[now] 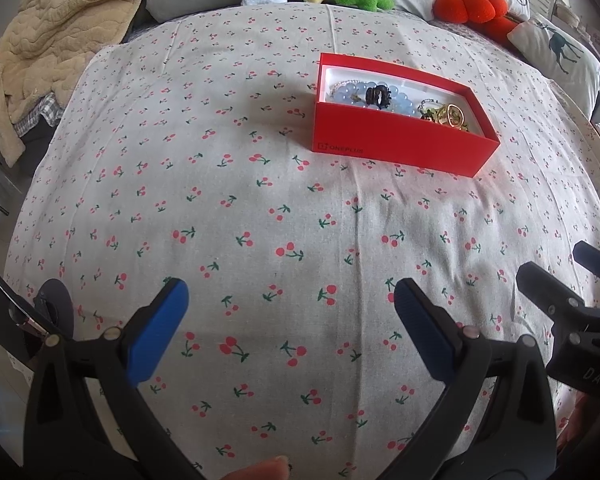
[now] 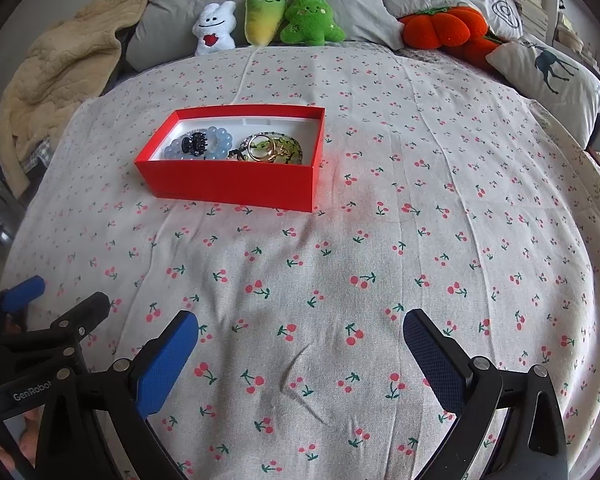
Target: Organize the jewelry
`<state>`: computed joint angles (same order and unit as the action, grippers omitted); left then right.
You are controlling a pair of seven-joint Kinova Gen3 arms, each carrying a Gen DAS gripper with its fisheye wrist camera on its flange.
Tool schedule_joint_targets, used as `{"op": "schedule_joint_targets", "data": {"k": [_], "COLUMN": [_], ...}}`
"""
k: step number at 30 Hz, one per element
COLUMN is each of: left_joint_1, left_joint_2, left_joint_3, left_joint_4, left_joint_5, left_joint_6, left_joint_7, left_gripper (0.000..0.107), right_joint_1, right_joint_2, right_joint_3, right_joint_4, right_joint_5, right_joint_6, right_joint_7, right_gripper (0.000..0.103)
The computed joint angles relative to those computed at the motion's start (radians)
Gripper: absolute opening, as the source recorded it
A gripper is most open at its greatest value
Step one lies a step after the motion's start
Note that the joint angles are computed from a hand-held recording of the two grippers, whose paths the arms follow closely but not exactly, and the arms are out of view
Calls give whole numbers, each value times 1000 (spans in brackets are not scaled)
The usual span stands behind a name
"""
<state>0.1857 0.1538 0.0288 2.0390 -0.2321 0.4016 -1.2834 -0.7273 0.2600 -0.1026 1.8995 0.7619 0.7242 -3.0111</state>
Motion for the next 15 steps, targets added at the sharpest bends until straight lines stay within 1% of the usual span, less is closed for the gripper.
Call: {"op": "schedule_joint_targets", "data": {"k": [12,13,15], "left_joint_1": [11,12,-22], "left_joint_2": [6,9,21], "left_joint_3": [-5,-6,13], "left_joint_4": [-1,0,4], "left_joint_5": [-31,-29,21], "left_joint_6": [10,9,-5], "left_joint_7": [31,32,-16], "left_gripper": [102,102,102], "right_joint_1": [1,1,1], "right_joint_2": [5,8,21], "right_joint_3": [1,2,8], "right_joint_4": [3,3,1], "right_joint_5": [5,6,8], "right_joint_6": [-1,-2,-9], "right_joint_7": [-7,-11,-20], "right_gripper": [103,103,103]}}
